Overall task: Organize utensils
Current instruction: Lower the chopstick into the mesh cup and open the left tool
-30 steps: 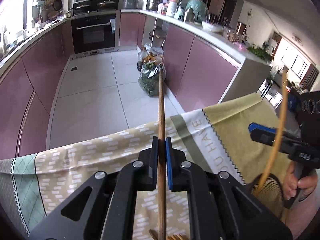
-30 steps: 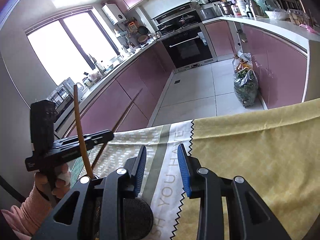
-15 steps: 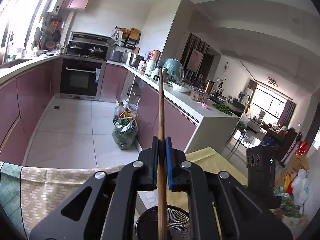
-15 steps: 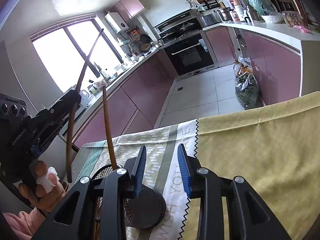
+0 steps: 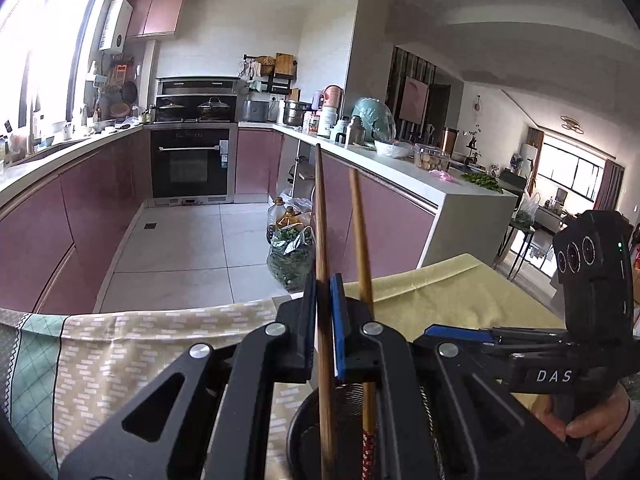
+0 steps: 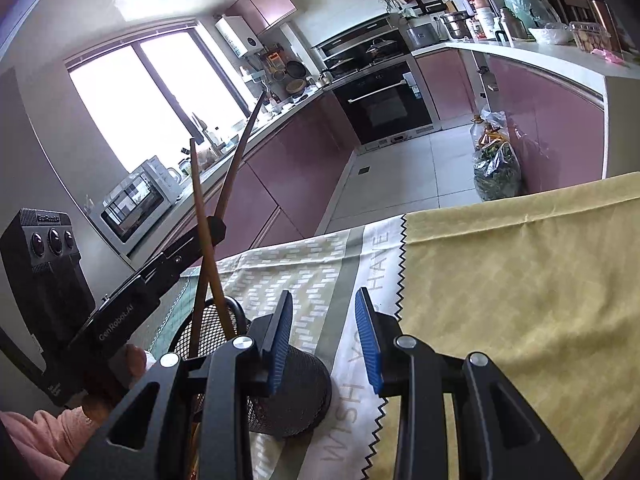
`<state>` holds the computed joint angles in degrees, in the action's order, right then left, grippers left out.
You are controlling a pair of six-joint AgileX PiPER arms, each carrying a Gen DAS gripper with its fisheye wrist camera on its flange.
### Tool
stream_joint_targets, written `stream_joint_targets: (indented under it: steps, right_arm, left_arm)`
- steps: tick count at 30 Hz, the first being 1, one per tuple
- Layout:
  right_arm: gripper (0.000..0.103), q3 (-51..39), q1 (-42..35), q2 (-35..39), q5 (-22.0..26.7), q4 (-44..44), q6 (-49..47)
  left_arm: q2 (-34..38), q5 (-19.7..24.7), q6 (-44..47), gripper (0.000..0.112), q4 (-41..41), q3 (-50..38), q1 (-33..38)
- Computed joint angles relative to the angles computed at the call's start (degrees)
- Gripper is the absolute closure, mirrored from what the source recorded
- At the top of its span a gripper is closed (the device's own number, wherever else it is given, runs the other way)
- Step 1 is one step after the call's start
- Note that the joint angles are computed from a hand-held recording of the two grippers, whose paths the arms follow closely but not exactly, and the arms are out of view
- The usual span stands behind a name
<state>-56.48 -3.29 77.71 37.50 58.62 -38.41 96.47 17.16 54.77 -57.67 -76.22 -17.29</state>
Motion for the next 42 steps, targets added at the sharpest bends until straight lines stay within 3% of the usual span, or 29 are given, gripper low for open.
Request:
stream_joint_targets:
  steps: [4,12,19,24,25,26,27,34,39,42]
  right_arm:
    - [0.072,0.4,0.4,-0.2,0.0,0.0,0.2]
    - [0.072,-2.7,-1.0,0.8,4.0,5.7,-3.9]
    - [0.072,-17.2,-3.2,12.3,13.7,14.5,-4.3]
    - [0.072,-25.0,-1.6,19.2,15.2,13.4,1.1]
    - [0.075,-25.8,-1.7,20.1,15.8,14.0,1.2]
    - [0.089,-26.3,-1.9,20.9,16.4,14.8,1.0]
    - [0.094,-26.6,-1.9,21.4,16.8,15.4,0.4]
    - [0.097,-24.0,-2.3,17.2,16.7,17.3,-5.4]
    - [0.095,-23.8,0.1,13.1,13.6,8.6,-4.5]
    - [0.094,-24.1,2.1,12.0,12.4,3.7,-3.8]
  left_arm:
    - [-2.6,1.4,10.5,0.104,-8.6,4.2,2.0]
    - [-1.0,4.7,8.5,0.105,-7.4,2.9,4.6]
    - [-2.3,5.0,11.0,0.105,-9.5,5.1,5.1]
    - [-2.3,5.0,12.1,0.105,-10.1,5.2,4.8]
    - [-2.4,4.8,13.0,0.105,-10.8,5.7,4.7]
    - [-2.3,5.2,13.3,0.105,-11.1,5.6,4.9]
    - [-2.3,5.3,11.4,0.105,-9.4,5.2,4.5]
    - [-2.6,7.8,12.0,0.1,-8.4,5.0,5.5]
    - [-3.7,7.5,12.1,0.077,-7.6,6.1,6.8]
    - [-4.1,10.0,12.5,0.076,-8.6,6.6,8.8]
